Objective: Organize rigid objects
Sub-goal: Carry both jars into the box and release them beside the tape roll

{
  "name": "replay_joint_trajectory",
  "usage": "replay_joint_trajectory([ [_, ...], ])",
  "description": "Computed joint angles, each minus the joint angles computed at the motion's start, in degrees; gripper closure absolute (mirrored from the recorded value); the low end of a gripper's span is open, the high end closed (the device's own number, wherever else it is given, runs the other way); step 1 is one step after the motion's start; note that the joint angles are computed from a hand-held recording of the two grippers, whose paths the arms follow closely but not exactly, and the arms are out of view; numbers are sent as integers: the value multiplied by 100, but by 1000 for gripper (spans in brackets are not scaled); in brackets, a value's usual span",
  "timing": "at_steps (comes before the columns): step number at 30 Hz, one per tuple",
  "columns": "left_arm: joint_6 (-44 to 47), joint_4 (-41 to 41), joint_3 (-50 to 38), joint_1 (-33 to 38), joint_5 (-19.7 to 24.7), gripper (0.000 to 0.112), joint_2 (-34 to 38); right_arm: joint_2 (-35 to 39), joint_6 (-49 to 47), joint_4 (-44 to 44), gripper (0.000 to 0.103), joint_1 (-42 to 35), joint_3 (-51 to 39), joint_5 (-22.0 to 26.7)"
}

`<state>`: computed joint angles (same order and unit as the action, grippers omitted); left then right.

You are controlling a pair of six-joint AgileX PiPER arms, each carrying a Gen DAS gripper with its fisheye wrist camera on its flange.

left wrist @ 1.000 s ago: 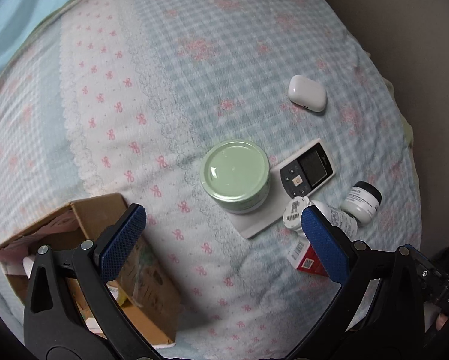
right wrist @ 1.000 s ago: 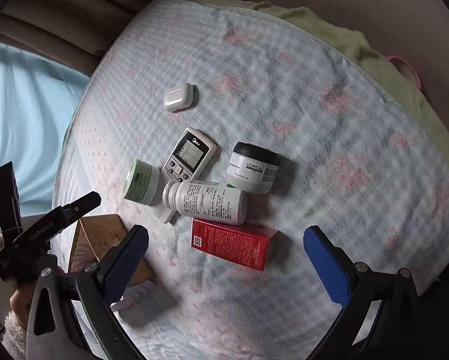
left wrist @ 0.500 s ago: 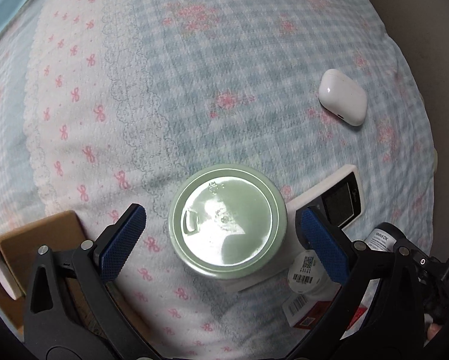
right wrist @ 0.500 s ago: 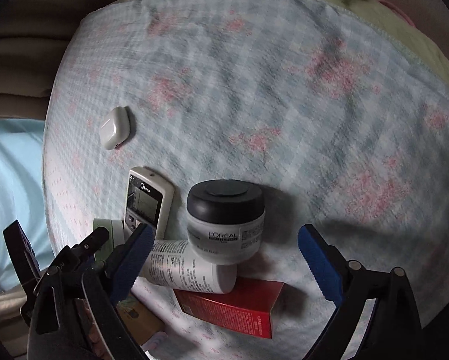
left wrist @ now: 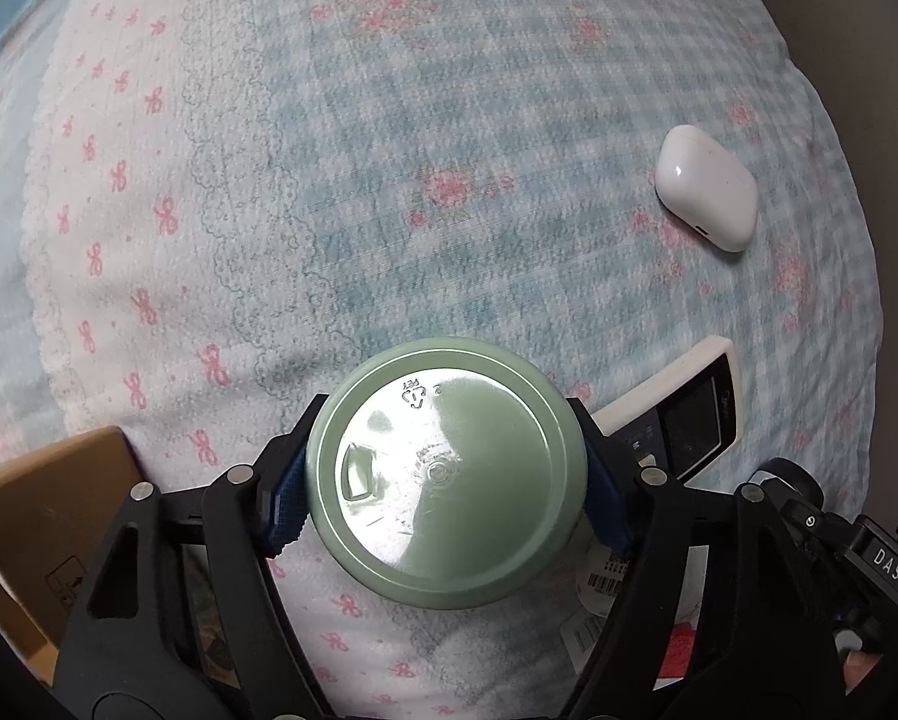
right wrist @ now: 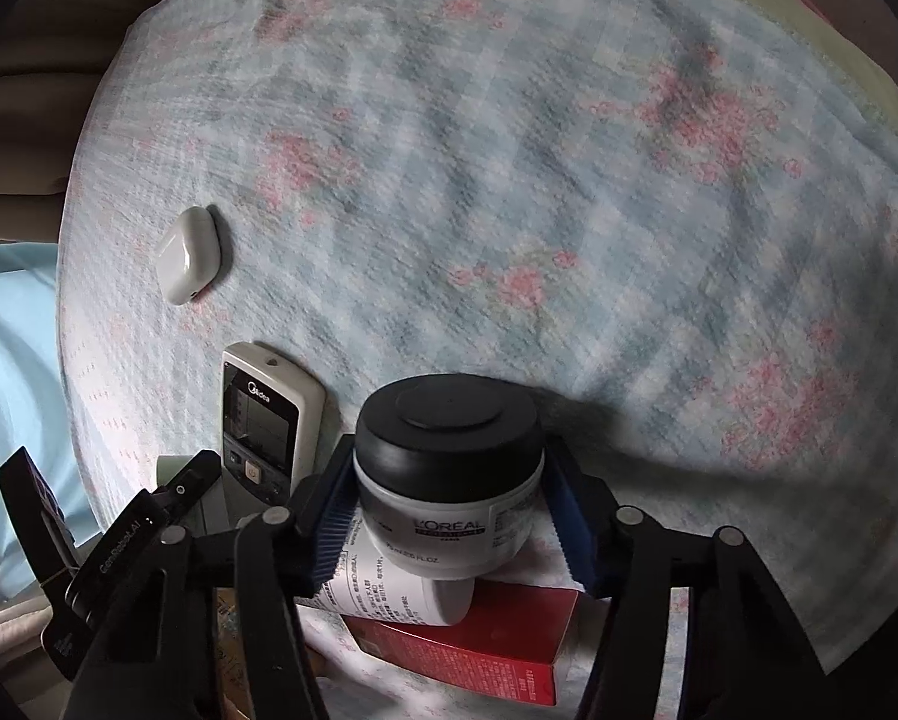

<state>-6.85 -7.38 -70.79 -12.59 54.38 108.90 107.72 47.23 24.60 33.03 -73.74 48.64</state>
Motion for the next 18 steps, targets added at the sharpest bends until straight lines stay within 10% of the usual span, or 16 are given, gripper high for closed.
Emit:
replay_joint_trajectory([
  [18,-248,160,73,-411,453,42,-1277,-1204,-127,-240,51,-87,654,-78],
])
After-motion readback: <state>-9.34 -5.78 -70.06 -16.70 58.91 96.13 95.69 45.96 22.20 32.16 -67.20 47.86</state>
